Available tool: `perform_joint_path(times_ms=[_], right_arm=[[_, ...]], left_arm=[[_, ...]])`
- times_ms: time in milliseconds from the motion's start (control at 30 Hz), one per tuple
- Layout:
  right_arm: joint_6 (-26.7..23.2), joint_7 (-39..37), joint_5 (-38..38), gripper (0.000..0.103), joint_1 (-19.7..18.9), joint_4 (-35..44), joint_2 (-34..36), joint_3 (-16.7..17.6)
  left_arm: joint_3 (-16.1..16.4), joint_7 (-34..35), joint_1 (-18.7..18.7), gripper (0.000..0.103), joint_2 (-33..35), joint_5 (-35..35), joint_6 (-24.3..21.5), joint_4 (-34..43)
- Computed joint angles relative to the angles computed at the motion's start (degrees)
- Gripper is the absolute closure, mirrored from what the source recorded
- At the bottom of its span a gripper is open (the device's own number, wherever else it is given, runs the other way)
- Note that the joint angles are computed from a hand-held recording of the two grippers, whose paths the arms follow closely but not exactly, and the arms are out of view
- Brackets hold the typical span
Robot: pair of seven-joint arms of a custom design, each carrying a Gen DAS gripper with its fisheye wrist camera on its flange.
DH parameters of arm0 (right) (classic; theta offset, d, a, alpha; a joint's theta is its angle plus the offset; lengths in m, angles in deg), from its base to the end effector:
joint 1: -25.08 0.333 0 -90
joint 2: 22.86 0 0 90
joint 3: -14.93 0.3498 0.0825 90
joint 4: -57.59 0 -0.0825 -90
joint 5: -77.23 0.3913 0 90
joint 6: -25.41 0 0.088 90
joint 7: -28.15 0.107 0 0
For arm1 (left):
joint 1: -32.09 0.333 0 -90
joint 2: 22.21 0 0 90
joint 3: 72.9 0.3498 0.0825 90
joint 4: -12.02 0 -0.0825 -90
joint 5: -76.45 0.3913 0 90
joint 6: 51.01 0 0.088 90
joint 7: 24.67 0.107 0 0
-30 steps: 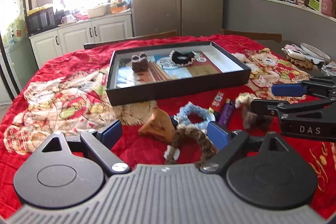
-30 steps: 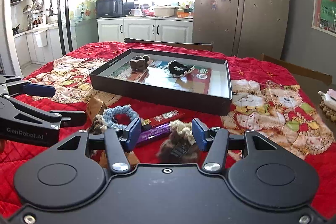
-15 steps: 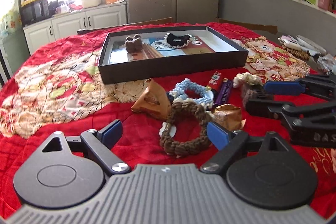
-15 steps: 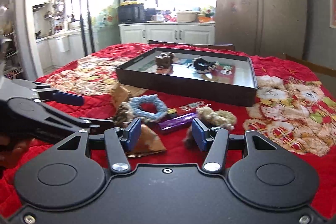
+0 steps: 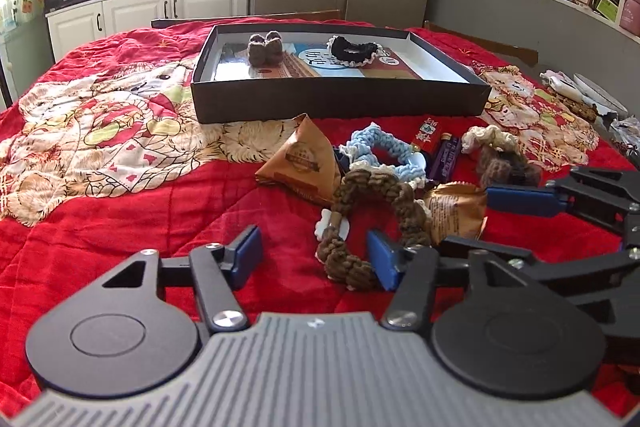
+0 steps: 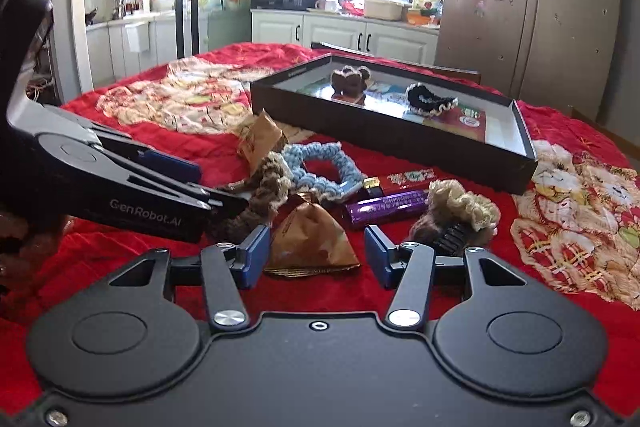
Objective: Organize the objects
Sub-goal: 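Grasp the brown braided hair tie with the left tool while the right tool grasps the tan paper pouch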
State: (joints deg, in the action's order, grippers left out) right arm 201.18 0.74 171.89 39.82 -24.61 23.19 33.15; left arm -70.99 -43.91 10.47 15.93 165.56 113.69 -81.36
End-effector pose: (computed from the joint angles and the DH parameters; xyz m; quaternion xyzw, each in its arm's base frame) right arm 0.6988 0.2906 0.2665 -0.8186 0.3319 -0.2055 0.4213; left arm 0.6606 -0.3010 0.2754 -0.6744 0.6029 -0.3131 0.2892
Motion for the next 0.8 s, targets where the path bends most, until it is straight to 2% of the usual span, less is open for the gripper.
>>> perform_joint_path(times_ms=[100,400,467,533,800], right_arm=[[0.2,5.5,-5.0,0.053,0.5,0.2,0.7,-0.3],[0.6,15.2,-14.9,0.053,-1.7,0.3,2.0,2.5],[1.0,16.3,-16.5,0.053,-2.5,0.2,2.3,3.6],[1.3,17.5,-18.0,0.056,-3.2,0.1,2.5,4.5],[2.4,20.4,-22.6,0.059,-5.5,-0.4,3.2,7.7]], left_arm=[[-0.1,0.6,0.0,0.036,0.2,-0.4,-0.1,0.3],[0.4,0.2,-0.6,0.037,0.6,-0.4,-0.8,0.7],[0.4,0.3,-0.8,0.043,0.6,-0.3,-1.1,0.8],[0.3,1.2,-0.9,0.054,0.6,-0.6,-1.5,0.8],[0.2,1.3,-0.8,0.074,0.8,0.4,-0.2,1.1]])
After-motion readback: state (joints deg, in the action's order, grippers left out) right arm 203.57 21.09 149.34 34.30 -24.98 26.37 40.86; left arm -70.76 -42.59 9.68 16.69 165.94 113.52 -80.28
